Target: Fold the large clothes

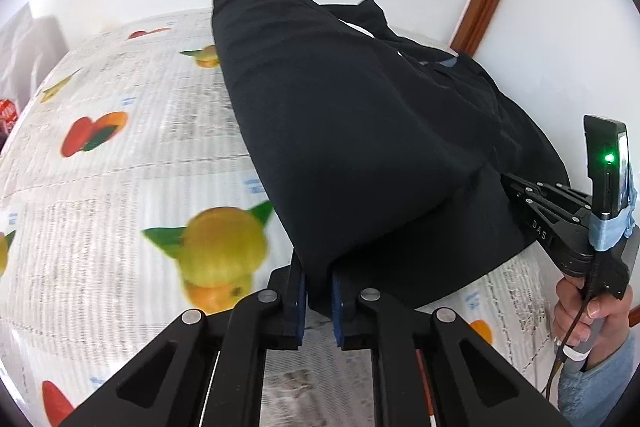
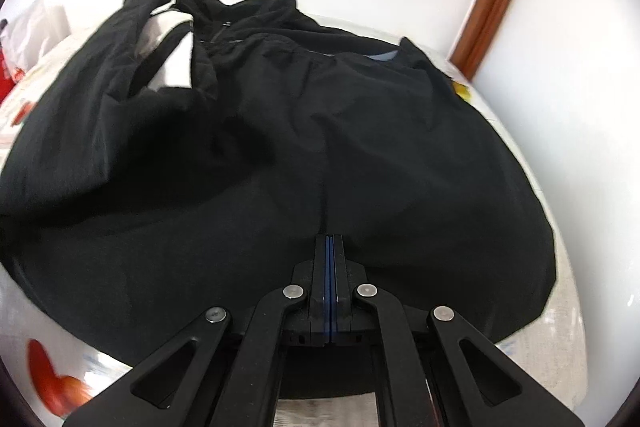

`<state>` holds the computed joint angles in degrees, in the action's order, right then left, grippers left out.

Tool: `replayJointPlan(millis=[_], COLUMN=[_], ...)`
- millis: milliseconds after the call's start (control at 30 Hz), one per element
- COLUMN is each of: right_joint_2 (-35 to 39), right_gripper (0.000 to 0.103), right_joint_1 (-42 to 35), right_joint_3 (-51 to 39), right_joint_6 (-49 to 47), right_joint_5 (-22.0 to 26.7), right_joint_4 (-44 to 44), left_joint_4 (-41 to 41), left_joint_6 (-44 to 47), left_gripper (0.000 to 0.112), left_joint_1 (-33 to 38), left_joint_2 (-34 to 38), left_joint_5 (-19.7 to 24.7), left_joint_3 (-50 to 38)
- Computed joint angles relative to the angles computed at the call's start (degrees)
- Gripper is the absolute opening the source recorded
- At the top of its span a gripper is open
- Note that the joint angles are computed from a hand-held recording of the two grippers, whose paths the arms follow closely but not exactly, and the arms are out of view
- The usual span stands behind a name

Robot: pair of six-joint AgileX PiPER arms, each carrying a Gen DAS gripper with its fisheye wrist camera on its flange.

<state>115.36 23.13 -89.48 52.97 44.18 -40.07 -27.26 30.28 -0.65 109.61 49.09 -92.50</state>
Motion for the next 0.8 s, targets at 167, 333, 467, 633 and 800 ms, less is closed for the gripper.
replayJointPlan(millis=[167,333,467,633,800], right_joint_2=[0.6,4.33,7.24,9.83,4.5], right_gripper=[0.002,0.002,0.002,0.002,0.013], right_joint_1=[0.65,4.21,5.89,6.23,5.38], right_joint_3=[-2.2,-8.89,-14.01,-20.26,-16.64], right_joint_6=[-5.84,-8.27,-10.35,-15.09,-18.24], right_joint_5=[-3.36,-1.98,-1.5,1.42,-3.41], right_joint_4=[6.69,8.71,11.36,16.49,19.55], left_joint_4=[-2.26,-2.53,-2.62,-3.42,-5.13], left_joint_6=[2.68,4.05,4.19,5.45,7.79], left_gripper=[0.009,0.009,0.009,0.011,0.015], left_joint_1=[4.94,9.71,13.37,15.81,16.52], left_joint_2=[-0.32,-0.89,-0.01,0.53,0.52], left_joint_5=[1.25,1.34,2.7,4.53,5.4], left_joint_3=[-0.08,0.39,-0.97,-1.71,-1.15])
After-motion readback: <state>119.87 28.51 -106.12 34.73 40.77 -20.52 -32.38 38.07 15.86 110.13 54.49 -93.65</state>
